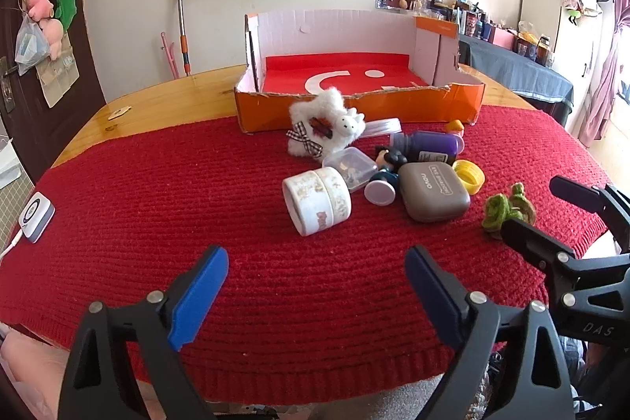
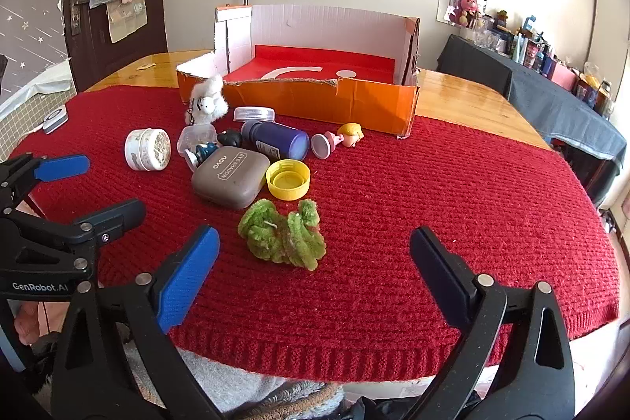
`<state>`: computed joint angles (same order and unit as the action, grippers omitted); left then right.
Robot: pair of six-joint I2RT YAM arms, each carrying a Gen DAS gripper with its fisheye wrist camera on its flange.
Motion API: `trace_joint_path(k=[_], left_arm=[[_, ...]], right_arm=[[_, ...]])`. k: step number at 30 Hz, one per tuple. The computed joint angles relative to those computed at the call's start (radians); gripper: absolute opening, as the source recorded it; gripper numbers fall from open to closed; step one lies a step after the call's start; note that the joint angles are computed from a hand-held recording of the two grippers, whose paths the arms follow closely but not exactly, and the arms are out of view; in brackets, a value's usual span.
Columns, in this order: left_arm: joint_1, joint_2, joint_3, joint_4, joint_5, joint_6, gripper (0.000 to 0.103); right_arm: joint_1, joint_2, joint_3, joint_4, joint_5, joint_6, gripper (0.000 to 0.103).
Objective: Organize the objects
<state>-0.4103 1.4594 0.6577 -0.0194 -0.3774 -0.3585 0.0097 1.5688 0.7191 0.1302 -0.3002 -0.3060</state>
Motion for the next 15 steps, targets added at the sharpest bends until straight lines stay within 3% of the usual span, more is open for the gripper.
trace_joint_path(k=[7,15], left_arm=[[0.036,0.022,0.022,0.01,0.042,0.026,0.08],[0.061,0.078,0.071,0.012,0.082,0.043,0.076]], right_arm=[[-0.01,0.036,0.052,-0.063,-0.04,0.01,0.068],[0.013,0.064,0.079,-0.088,-0.063,-0.002,0.059]])
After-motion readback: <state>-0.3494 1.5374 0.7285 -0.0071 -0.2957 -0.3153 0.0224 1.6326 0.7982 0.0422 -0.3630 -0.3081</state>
